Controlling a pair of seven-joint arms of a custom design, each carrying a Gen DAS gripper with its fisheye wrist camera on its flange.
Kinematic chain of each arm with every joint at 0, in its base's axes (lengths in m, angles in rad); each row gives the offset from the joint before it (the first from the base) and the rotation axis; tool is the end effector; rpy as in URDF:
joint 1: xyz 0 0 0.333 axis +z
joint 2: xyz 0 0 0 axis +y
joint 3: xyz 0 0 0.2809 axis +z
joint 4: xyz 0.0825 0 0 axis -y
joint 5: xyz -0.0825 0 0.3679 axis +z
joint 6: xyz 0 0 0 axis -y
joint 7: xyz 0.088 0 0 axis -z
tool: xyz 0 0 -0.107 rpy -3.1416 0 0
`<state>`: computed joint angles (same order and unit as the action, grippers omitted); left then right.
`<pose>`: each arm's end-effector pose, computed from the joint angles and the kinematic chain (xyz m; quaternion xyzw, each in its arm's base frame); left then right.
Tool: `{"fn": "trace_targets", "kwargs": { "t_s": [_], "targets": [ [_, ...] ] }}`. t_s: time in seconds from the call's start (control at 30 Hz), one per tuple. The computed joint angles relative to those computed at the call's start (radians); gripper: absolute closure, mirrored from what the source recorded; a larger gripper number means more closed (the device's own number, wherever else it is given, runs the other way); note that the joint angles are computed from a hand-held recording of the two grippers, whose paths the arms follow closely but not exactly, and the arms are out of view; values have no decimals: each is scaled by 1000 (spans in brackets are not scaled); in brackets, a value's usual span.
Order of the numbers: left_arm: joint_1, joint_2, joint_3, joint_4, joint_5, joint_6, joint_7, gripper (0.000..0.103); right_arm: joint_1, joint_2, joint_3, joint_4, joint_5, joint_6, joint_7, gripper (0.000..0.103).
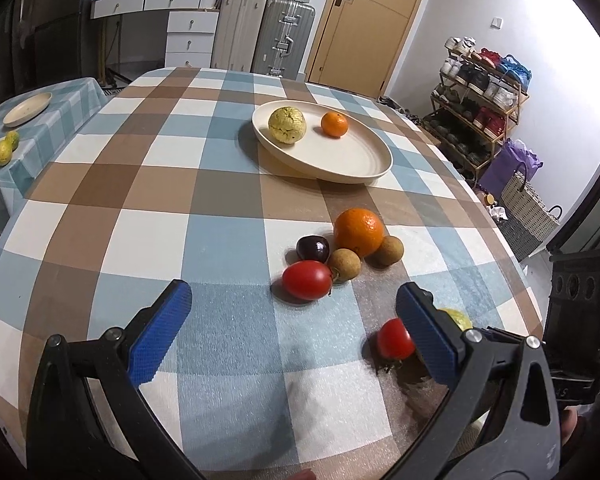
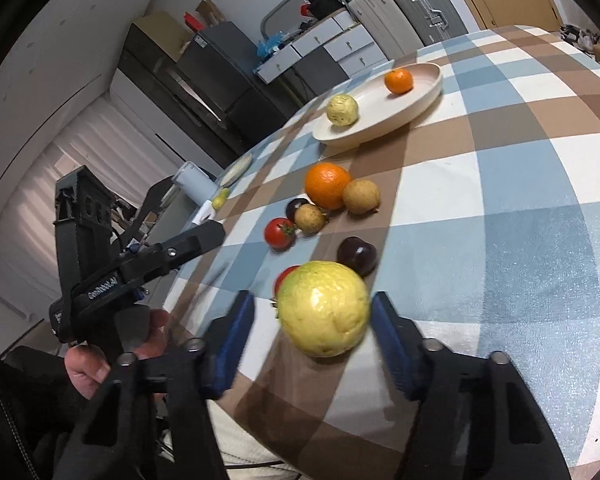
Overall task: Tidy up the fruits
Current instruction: 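Grasp the large pale yellow fruit with the right tool while the left tool grasps an orange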
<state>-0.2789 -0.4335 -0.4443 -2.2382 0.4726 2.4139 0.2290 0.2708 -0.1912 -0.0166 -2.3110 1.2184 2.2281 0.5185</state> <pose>0.3437 -0.3323 0.5596 -0.7516 0.5355 -0.3190 0.2157 0.4710 0.1522 0.4234 -0.7683 0.4295 0.1375 0.4542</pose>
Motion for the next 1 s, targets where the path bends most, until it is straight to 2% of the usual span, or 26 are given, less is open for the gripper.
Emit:
{"fn": "trace_targets", "kwargs": {
  "t_s": [0.27, 0.63, 0.8, 1.0],
  "targets": [
    [8, 17, 19, 14, 2, 4, 33, 1, -11, 4, -10, -7, 51, -22, -39, 54],
    [2, 183, 81, 164, -49, 36, 248, 1, -43, -6, -38, 1, 189, -92, -137, 54],
    [-25, 278, 129, 232, -155, 72, 395, 1, -55, 3, -36, 21, 214, -89, -160, 54],
    [-31, 342, 151, 268, -227, 111, 457, 1, -74, 25, -39, 40, 238, -110, -164, 54]
  ]
}}
